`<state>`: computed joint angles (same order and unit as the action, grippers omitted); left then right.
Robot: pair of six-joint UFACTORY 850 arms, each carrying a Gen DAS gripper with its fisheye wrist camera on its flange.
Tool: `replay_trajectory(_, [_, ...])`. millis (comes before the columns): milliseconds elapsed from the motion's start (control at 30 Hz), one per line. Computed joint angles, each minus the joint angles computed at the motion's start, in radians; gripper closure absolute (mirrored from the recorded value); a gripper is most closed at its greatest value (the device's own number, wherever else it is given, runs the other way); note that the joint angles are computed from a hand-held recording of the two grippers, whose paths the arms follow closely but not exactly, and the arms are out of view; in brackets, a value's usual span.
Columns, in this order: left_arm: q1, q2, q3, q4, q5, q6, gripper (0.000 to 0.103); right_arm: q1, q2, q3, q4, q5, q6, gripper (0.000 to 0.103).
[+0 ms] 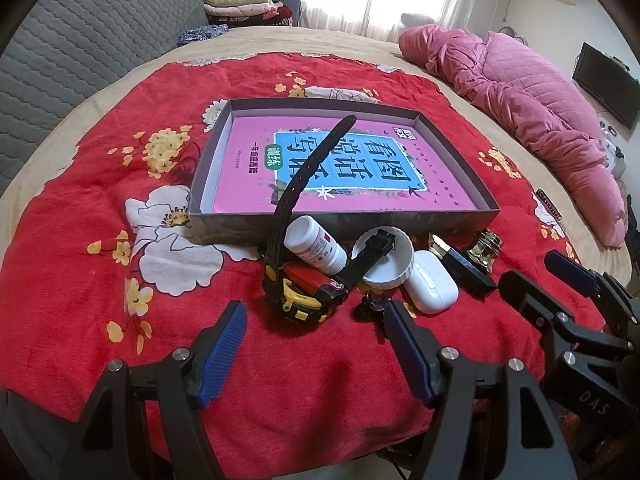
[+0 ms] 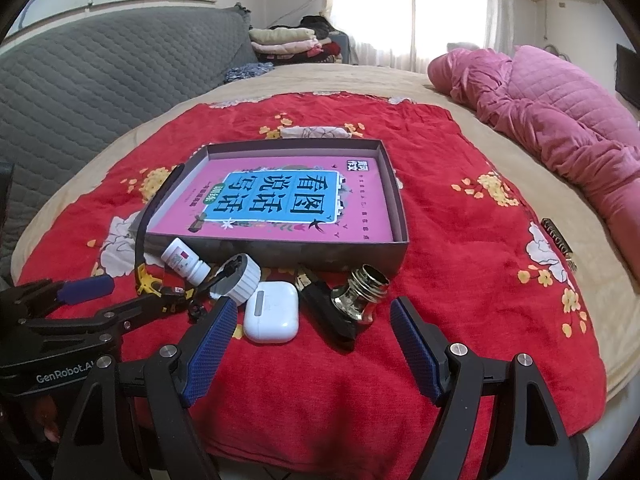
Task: Organize rigid objects
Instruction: 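Move the left gripper toward the black-strap yellow watch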
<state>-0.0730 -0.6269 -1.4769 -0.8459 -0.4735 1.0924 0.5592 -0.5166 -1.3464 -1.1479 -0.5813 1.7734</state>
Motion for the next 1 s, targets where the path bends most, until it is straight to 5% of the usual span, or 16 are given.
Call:
replay_trajectory(667, [0.039, -0.027, -0.040, 0.107, -0.054, -0.114, 0.032, -0.012, 0.027, 0.037, -0.035, 0.004, 0.070, 0.023])
replay_trajectory(1000, [0.031, -0.077, -0.090, 0.105, -0.116, -0.012, 0.033, -0.019, 0.027, 0.040, -0.021, 0.007, 0.065, 0.023])
